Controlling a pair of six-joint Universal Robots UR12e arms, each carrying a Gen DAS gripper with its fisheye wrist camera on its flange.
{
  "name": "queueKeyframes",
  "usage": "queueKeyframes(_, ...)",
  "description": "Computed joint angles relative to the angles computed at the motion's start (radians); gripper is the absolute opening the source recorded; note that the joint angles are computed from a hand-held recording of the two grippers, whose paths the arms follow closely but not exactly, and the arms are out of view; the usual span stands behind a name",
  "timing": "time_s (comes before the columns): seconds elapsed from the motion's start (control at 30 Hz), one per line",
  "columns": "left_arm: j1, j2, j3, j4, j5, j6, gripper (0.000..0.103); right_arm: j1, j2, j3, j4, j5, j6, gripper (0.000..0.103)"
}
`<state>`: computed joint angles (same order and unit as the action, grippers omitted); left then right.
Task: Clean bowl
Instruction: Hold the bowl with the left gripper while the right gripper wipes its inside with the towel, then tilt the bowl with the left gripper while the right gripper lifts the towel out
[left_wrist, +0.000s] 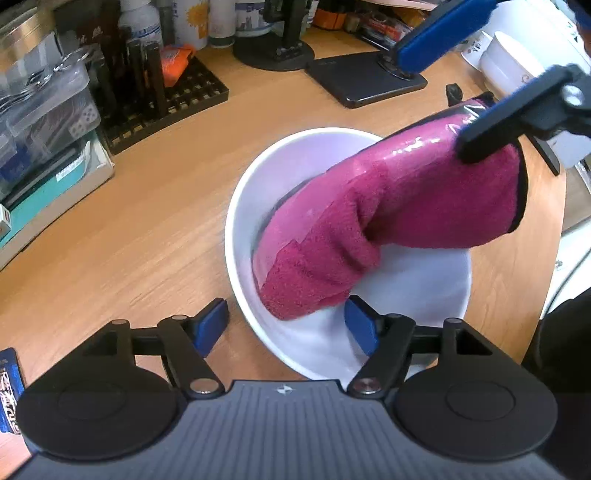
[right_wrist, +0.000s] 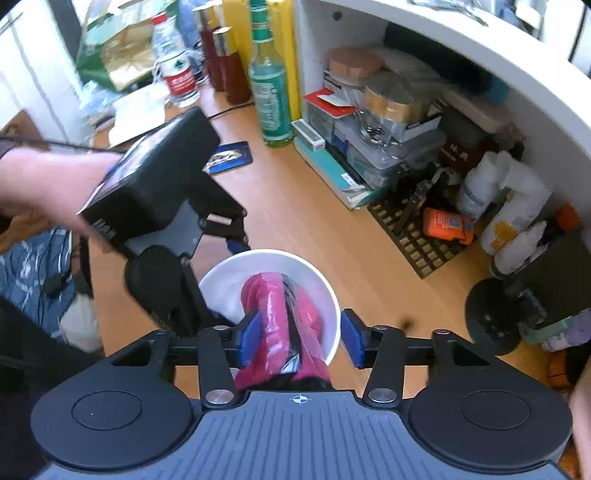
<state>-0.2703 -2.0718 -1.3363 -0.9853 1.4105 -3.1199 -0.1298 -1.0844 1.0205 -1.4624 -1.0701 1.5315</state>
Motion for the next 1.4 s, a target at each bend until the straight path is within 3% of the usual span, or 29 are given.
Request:
queueKeyframes(0.17, -0.003, -0.004, 0.007, -0.008, -0.003, 0.016, 0.075, 0.029, -0.024, 0.071, -0.051, -0.097, -0.054, 0.049)
queueKeyframes(0.23, -0.004, -0.003, 0.008, -0.010, -0.004, 0.025, 0.075, 0.035, -0.029, 0.101, -0.092, -0.106, -0.071, 0.041)
queueKeyframes(0.3, -0.005, -0.005, 0.010, -0.011, -0.009, 0.030, 0.075, 0.052, -0.021, 0.142, -0.169, -0.122, -0.078, 0.027)
queueKeyframes(0.4, -0.004, -0.008, 0.011, -0.006, -0.014, 0.021, 0.075, 0.059, -0.048, 0.231, -0.324, -0.098, -0.175, 0.022)
queueKeyframes(0.47, -0.003, -0.008, 0.010, -0.001, -0.012, 0.012, 0.075, 0.036, -0.097, 0.330, -0.491, 0.025, -0.263, 0.020)
queueKeyframes(0.53, -0.004, -0.008, 0.010, 0.004, -0.002, 0.013, 0.075, 0.008, -0.124, 0.374, -0.581, 0.171, -0.250, 0.020)
queueKeyframes(0.57, -0.005, -0.009, 0.009, 0.007, 0.003, 0.013, 0.075, -0.001, -0.127, 0.375, -0.598, 0.207, -0.211, 0.020)
queueKeyframes(0.63, -0.007, -0.005, 0.006, 0.015, 0.022, 0.024, 0.072, -0.030, -0.124, 0.345, -0.619, 0.296, -0.050, 0.021)
queueKeyframes(0.67, -0.010, 0.003, 0.000, 0.024, 0.043, 0.045, 0.064, -0.032, -0.125, 0.347, -0.638, 0.302, -0.013, 0.021)
queueKeyframes(0.7, -0.014, 0.010, -0.007, 0.033, 0.065, 0.066, 0.064, -0.041, -0.123, 0.336, -0.632, 0.307, 0.021, 0.021)
queueKeyframes(0.77, -0.013, 0.043, -0.044, 0.087, 0.068, 0.137, 0.074, -0.067, -0.117, 0.308, -0.594, 0.291, 0.081, 0.021)
queueKeyframes(0.87, -0.007, 0.096, -0.096, 0.147, 0.020, 0.332, 0.080, -0.088, -0.113, 0.300, -0.520, 0.232, 0.079, 0.021)
queueKeyframes(0.97, -0.012, 0.113, -0.099, 0.121, -0.013, 0.610, 0.080, -0.103, -0.118, 0.322, -0.498, 0.172, 0.081, 0.021)
queueKeyframes(1.03, -0.026, 0.107, -0.088, 0.097, 0.015, 0.795, 0.080, -0.112, -0.118, 0.332, -0.462, 0.138, 0.102, 0.021)
queueKeyframes(1.1, -0.047, 0.086, -0.074, 0.090, 0.076, 0.923, 0.080, -0.114, -0.121, 0.344, -0.457, 0.129, 0.109, 0.021)
queueKeyframes(1.2, -0.074, 0.043, -0.038, 0.054, 0.171, 1.004, 0.079, -0.117, -0.121, 0.358, -0.455, 0.139, 0.110, 0.021)
queueKeyframes(1.33, -0.085, 0.001, 0.011, -0.019, 0.222, 0.987, 0.053, -0.117, -0.121, 0.360, -0.460, 0.144, 0.089, 0.021)
queueKeyframes(1.37, -0.084, -0.003, 0.020, -0.031, 0.214, 0.962, 0.039, -0.114, -0.120, 0.362, -0.475, 0.140, 0.085, 0.021)
queueKeyframes(1.4, -0.082, -0.006, 0.026, -0.039, 0.206, 0.928, 0.039, -0.110, -0.118, 0.364, -0.490, 0.135, 0.081, 0.022)
